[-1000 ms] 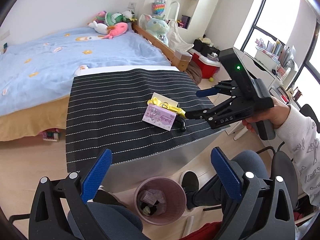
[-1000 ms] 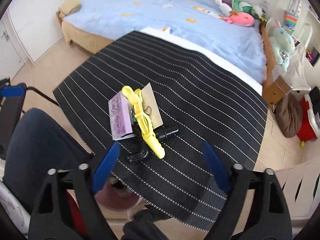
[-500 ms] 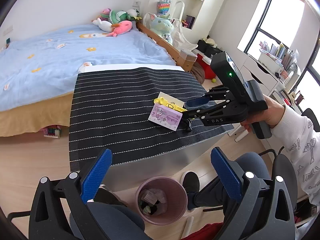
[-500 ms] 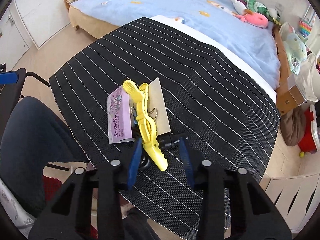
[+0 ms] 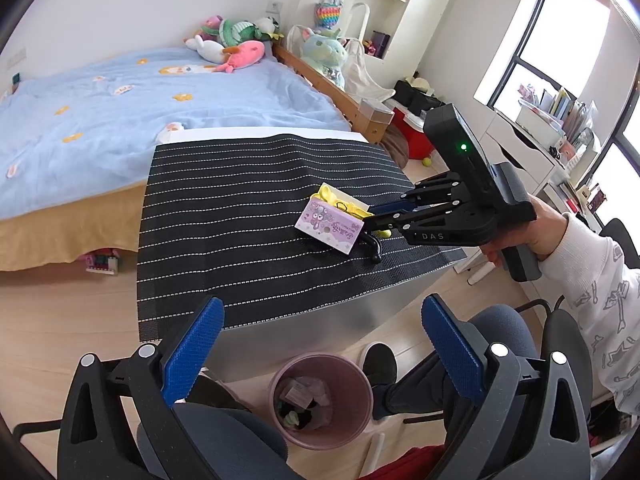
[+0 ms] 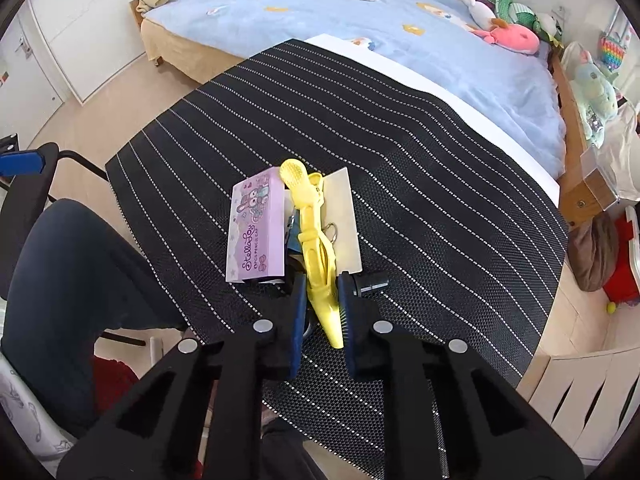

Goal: Collect trash
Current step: 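Lift the yellow claw clip off the mat with the right gripper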

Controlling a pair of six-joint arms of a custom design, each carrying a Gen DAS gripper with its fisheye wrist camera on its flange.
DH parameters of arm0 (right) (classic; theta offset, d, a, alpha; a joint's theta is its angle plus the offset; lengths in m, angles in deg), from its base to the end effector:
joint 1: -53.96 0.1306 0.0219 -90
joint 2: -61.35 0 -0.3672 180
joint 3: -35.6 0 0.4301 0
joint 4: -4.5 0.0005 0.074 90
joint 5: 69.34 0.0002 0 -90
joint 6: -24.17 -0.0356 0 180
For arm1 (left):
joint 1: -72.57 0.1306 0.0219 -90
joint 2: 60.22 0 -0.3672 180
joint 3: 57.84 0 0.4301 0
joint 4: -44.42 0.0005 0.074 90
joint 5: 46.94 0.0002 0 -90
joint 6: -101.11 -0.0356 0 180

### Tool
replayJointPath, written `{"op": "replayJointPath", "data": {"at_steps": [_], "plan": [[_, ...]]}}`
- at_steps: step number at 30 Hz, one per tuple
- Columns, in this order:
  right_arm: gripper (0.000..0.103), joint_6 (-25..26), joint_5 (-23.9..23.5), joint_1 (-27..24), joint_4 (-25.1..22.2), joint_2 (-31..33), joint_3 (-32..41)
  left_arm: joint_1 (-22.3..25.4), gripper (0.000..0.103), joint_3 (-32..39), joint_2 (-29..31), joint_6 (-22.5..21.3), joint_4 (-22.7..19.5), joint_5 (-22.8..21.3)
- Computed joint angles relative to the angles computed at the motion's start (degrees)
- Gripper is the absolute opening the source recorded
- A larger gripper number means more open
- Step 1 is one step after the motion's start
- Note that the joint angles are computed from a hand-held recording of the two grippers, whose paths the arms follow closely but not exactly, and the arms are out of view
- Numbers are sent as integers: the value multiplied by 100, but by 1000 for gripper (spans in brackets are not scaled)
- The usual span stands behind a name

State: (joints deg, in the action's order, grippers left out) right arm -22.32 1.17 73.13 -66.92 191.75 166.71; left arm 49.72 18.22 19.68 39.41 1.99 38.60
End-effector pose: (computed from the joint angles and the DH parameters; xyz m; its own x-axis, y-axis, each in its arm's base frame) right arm 0.6813 0.2489 0.3140 -0.3618 -0.8129 -0.4564 -0.9138 0.4062 0.0010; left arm 0.4268 -0.1774 0.3840 -0.7464 -0.1984 -0.6353 -0.0184 0.9603 -0.2782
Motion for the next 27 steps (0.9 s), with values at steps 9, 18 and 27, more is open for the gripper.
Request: {"op": "replayJointPath", "data": {"at_steps": [9, 18, 27], "plan": [[14, -562, -260, -140, 262, -163, -121, -43, 95, 25, 46, -20, 31, 19], [13, -1180, -647, -339, 475, -312, -254, -57, 95, 142, 154, -84, 34, 47], [13, -1603, -780, -480, 803, -507, -502, -72, 95, 378, 364, -271, -43, 75]]}}
